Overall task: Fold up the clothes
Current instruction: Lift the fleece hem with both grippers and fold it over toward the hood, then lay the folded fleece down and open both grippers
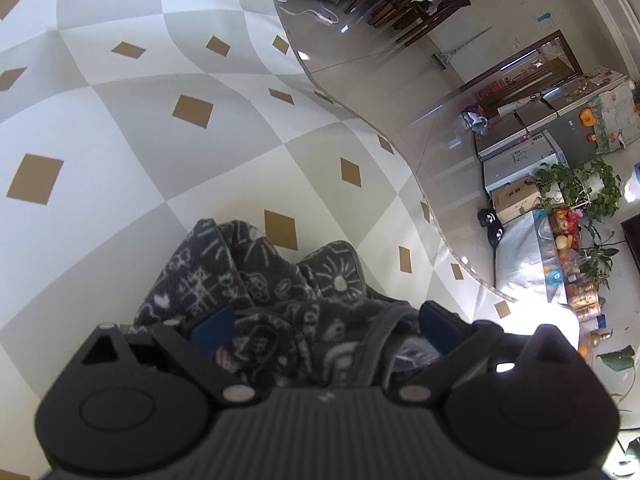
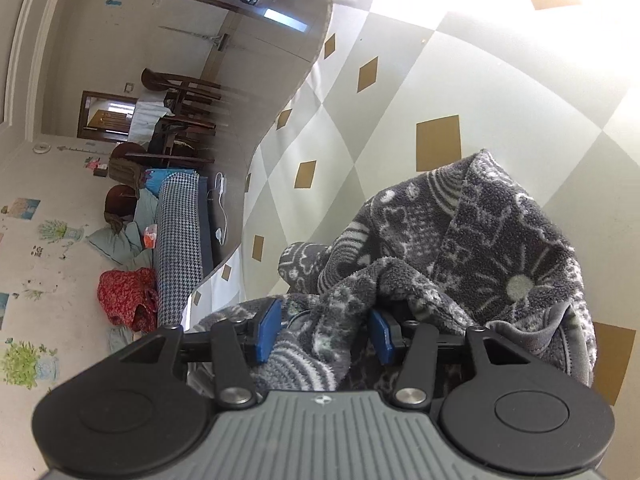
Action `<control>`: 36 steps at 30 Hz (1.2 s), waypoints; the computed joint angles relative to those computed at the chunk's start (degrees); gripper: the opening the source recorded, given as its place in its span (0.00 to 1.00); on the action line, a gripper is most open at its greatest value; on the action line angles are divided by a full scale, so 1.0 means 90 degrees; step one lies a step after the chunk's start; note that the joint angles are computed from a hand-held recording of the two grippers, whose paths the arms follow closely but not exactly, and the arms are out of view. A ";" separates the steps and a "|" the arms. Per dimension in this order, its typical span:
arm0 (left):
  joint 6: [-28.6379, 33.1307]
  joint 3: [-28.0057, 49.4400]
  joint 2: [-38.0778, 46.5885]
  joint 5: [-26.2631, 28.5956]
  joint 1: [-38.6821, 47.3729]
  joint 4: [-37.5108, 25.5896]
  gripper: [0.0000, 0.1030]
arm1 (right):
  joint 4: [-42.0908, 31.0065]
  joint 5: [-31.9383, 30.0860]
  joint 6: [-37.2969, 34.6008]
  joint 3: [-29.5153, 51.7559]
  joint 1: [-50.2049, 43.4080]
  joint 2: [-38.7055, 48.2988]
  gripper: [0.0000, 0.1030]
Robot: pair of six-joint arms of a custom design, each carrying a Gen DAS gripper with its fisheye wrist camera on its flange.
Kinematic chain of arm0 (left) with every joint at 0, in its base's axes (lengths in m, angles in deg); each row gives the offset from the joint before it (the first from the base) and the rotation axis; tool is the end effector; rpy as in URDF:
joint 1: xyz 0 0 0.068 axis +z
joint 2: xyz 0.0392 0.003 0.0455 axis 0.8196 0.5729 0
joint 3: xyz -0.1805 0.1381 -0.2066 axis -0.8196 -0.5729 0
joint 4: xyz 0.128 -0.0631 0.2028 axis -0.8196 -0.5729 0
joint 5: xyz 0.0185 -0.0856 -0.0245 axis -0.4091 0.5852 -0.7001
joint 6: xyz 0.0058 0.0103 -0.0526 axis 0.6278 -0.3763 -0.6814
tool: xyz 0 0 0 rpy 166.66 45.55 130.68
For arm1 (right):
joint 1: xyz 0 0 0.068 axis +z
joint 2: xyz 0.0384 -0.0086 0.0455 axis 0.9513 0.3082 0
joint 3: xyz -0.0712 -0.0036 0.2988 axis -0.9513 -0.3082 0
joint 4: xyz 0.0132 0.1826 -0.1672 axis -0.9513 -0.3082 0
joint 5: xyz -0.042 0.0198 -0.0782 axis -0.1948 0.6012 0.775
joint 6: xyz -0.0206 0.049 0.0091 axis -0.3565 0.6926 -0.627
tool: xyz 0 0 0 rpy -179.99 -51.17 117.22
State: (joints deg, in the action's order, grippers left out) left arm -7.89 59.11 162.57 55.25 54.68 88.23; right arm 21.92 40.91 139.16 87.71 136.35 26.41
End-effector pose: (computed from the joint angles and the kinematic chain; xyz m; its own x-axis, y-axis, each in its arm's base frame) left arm 0.3826 -0.0244 0.1175 -0.9173 -0.1595 -0.3650 0.1150 0.7713 -0.6260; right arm 0.1340 0.2173 0.0777 -0.0606 0.9941 -0.0896 0.5601 0.1081 0.8214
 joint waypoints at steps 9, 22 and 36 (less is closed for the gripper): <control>0.0567 -0.0165 -0.0288 -0.0071 0.0104 -0.0123 0.96 | -0.1182 0.0285 -0.0412 0.0277 0.0197 -0.0680 0.54; 0.1975 -0.0862 -0.0734 -0.0084 -0.0123 -0.0444 0.96 | -0.3527 -0.0288 -0.0477 0.0916 0.0886 -0.1093 0.54; 0.3477 -0.1901 -0.1332 -0.0620 -0.0423 0.0007 0.98 | -0.6168 -0.0978 -0.1042 0.2135 0.1464 -0.0863 0.54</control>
